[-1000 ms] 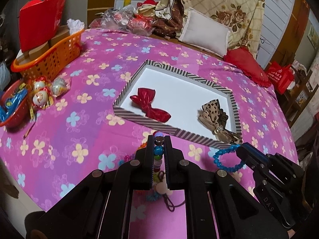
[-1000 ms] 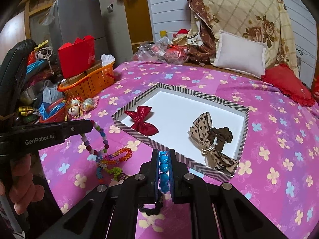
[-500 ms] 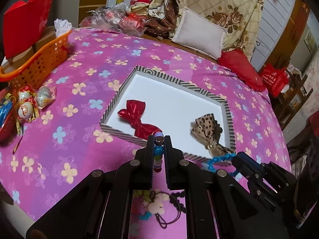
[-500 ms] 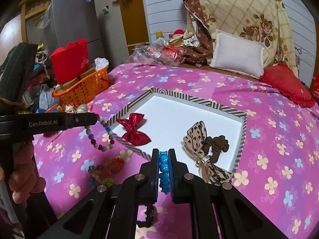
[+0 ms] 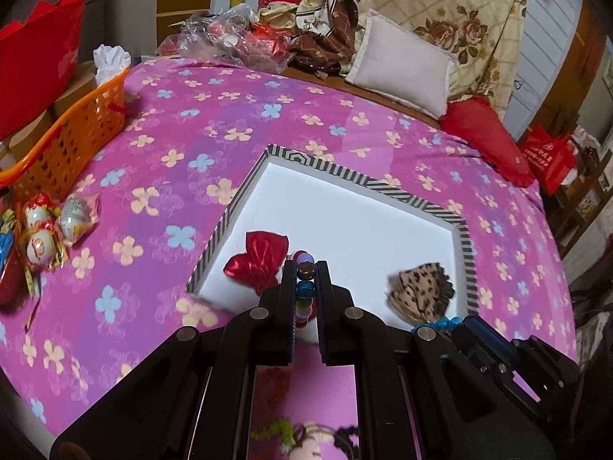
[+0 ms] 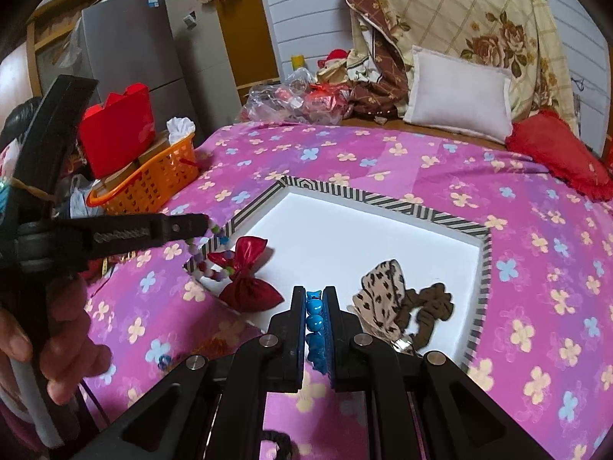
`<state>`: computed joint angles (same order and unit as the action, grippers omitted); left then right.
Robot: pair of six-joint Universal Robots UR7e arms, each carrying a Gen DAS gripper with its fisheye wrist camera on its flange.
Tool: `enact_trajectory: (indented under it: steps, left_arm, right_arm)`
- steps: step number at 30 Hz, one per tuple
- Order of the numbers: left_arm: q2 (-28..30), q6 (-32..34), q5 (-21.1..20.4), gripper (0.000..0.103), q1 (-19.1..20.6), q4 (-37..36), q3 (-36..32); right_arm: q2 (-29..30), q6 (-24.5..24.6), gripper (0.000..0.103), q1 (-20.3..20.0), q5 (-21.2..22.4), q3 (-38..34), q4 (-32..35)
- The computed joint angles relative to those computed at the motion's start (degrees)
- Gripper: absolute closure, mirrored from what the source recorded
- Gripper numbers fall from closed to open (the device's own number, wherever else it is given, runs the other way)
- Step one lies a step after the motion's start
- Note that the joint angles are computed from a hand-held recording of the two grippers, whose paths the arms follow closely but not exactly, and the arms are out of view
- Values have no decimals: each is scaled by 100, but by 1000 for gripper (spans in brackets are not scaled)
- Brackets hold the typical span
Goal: Organize jewelry
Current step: 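Carry both bracelets over the white tray with the left and right tools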
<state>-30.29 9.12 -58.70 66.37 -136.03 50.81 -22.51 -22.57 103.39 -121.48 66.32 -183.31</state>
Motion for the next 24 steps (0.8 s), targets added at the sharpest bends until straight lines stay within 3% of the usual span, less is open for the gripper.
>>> enact_trajectory:
  steps: [9,16,24]
  left_arm:
    - [696,-81,321,96,125,463,-809]
    - [948,9,384,95,152,584,-1022]
    - [1116,-51,433,95,165,684,-1150]
  right_arm:
    - [380,384,95,-256,158,-653,677]
    - [347,667,95,-450,-100,-583,685]
    - [396,646,95,-492,-372,-642,763]
